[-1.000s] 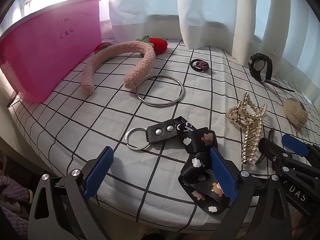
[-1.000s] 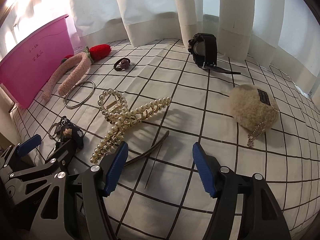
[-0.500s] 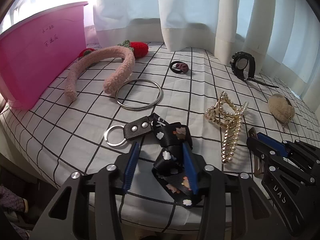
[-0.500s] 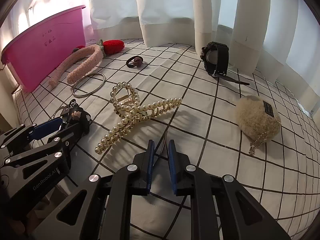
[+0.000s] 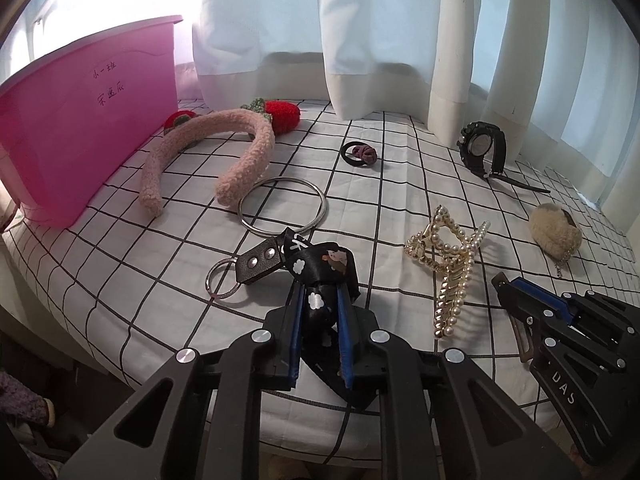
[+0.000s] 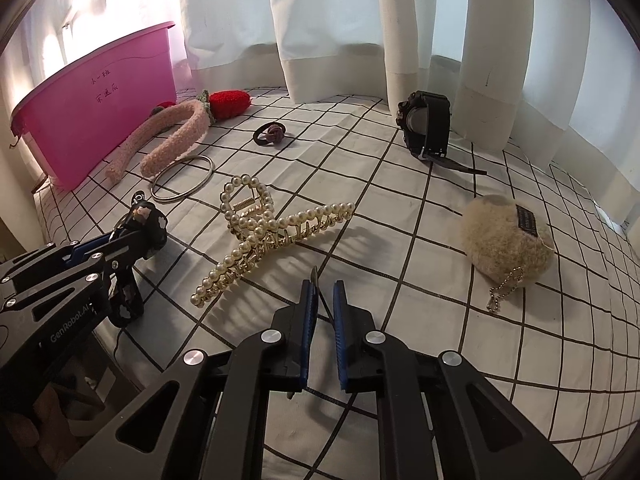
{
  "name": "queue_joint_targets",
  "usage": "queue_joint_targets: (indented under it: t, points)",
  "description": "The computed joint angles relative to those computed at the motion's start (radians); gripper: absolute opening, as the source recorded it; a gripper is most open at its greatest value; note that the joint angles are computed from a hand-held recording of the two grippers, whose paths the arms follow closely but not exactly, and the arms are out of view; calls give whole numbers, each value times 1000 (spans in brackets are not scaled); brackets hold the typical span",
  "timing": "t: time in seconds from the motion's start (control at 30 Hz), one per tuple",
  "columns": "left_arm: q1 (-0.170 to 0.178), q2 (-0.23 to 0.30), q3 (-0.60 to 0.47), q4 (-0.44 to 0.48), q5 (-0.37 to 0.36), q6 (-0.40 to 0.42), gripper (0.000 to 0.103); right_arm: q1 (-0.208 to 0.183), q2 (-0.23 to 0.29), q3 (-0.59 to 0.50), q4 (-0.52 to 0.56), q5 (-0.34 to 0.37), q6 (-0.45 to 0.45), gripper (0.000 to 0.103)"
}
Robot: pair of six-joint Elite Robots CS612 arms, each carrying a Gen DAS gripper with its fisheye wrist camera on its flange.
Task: Organize jewelry
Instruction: 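Lift and carry the keychain strap and brown clip with both tools over the pink tub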
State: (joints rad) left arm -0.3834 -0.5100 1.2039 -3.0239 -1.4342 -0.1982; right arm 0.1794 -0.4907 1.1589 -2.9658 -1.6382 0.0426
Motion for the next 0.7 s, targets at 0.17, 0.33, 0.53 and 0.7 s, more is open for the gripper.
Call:
queue_joint_targets:
  t: [0.17,0.33,0.53,0.7]
  points:
    - [-1,-7,7,-12,4,-4,15,0,-8,10,-22,-1,-11,10]
    - [-3,-23,18,-26,10,-7,15,0,-22,16,-36,-4,-24,10]
    - [-5,-52,25,-43,32,-16,15,-3,-49,20,-51,7,-45,10]
    - [-6,-89,41,-61,63,-35,15,-4,-66,6,-51,24,-87,10]
